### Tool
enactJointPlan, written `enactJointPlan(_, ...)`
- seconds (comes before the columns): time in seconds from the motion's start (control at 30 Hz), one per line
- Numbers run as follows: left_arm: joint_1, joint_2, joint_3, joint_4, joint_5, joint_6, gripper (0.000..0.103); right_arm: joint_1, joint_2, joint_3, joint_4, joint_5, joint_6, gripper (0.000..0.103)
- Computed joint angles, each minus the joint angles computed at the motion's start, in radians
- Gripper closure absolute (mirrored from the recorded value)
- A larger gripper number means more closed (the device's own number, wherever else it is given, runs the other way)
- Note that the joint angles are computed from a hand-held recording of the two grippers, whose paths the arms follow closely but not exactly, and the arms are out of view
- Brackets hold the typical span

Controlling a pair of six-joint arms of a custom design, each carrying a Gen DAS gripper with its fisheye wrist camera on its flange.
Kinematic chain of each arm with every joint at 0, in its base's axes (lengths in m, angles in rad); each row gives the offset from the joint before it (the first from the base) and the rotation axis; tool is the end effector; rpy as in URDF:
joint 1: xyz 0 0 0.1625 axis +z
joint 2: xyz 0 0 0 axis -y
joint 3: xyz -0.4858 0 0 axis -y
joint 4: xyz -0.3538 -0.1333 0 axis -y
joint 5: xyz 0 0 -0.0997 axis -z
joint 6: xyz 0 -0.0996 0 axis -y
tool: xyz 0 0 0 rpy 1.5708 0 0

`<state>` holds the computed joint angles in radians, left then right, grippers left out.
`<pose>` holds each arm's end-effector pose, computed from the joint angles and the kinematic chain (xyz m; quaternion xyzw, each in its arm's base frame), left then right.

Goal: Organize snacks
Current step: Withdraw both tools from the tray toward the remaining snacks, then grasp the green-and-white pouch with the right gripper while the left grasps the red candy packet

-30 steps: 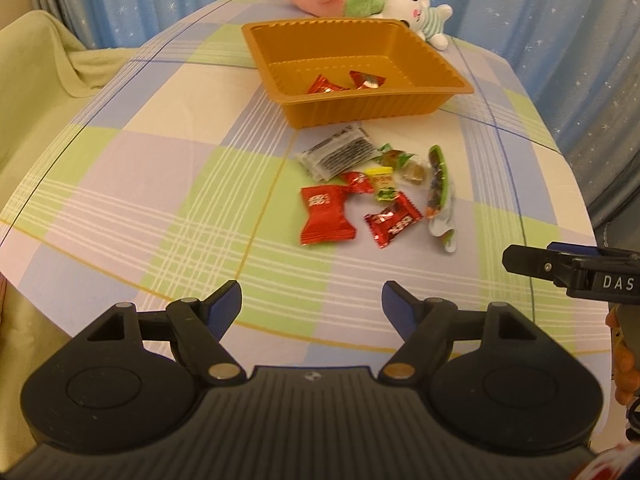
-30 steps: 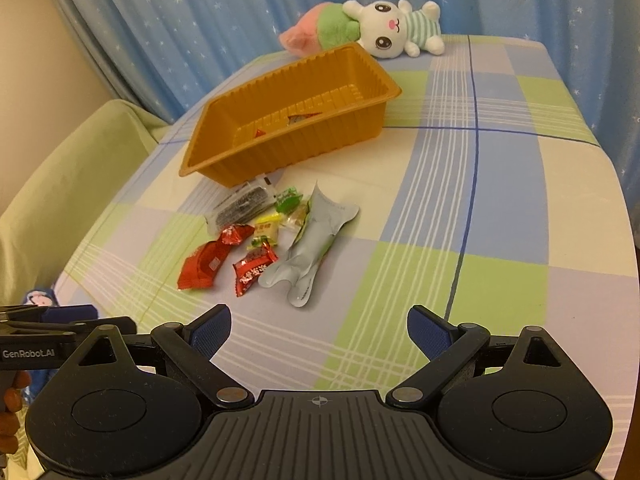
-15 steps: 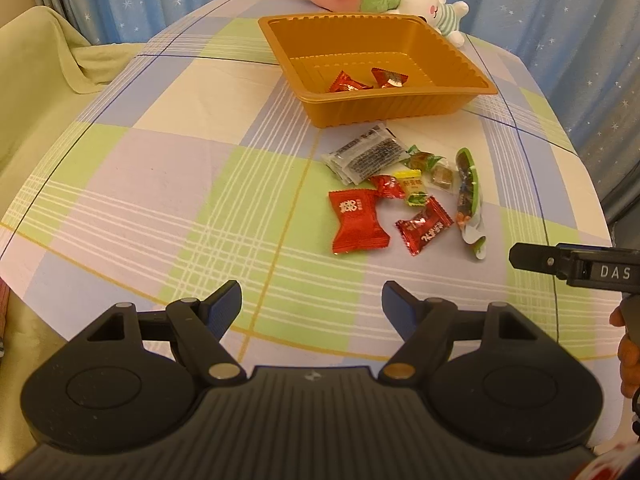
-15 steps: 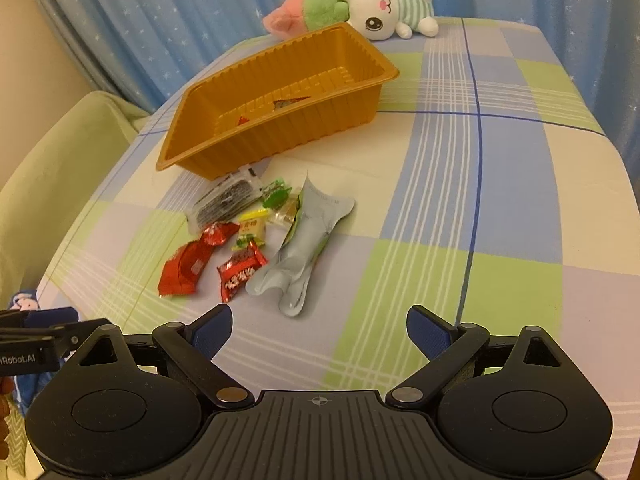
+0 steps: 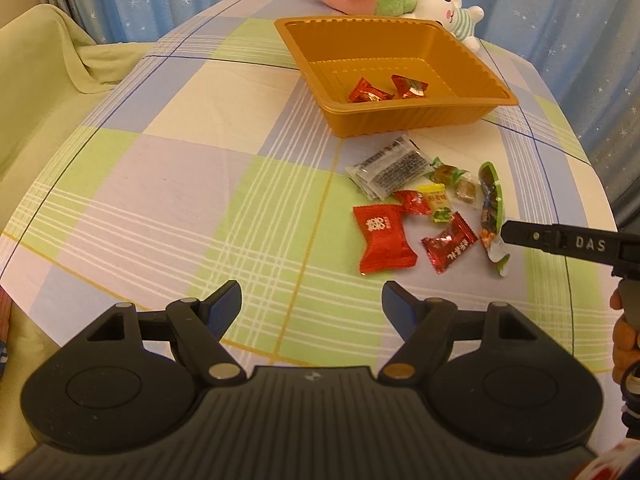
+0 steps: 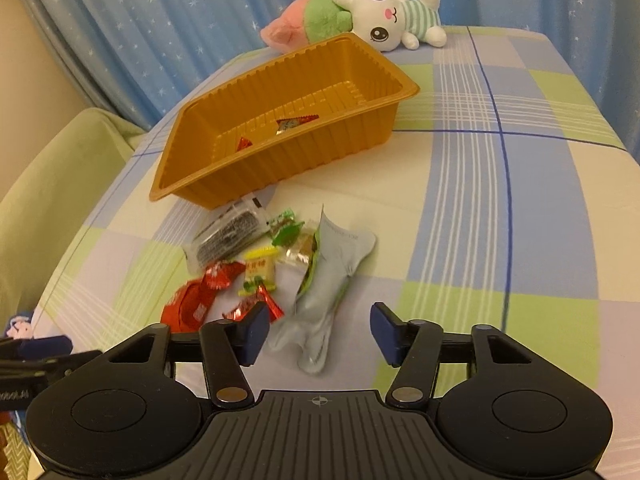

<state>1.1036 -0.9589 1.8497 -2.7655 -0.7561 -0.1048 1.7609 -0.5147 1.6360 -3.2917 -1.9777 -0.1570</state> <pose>-0.0942 -0.6436 0.2497 0.1046 0.9035 -0.2438 0.3365 0.2264 -0.6800 0.0637 0.1028 -0.9319 0.2924 0.1882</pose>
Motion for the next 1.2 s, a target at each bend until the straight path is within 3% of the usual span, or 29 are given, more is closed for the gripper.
enactJointPlan(0.63, 0.032, 0.015, -0.042, -0.004, 0.0, 0.018, 0.028, -0.001, 0.079, -0.135, 0.065, -0.068, 0.013, 0.068)
enactJointPlan(0.8, 0.036, 0.029, -0.058, 0.0, -0.021, 0.035, 0.028, -0.004, 0.074, -0.122, 0.041, -0.06, 0.003, 0.076)
enactJointPlan(1.2, 0.036, 0.087, -0.1, -0.03, -0.091, 0.127, 0.028, -0.02, 0.006, -0.017, -0.066, -0.05, 0.058, 0.076)
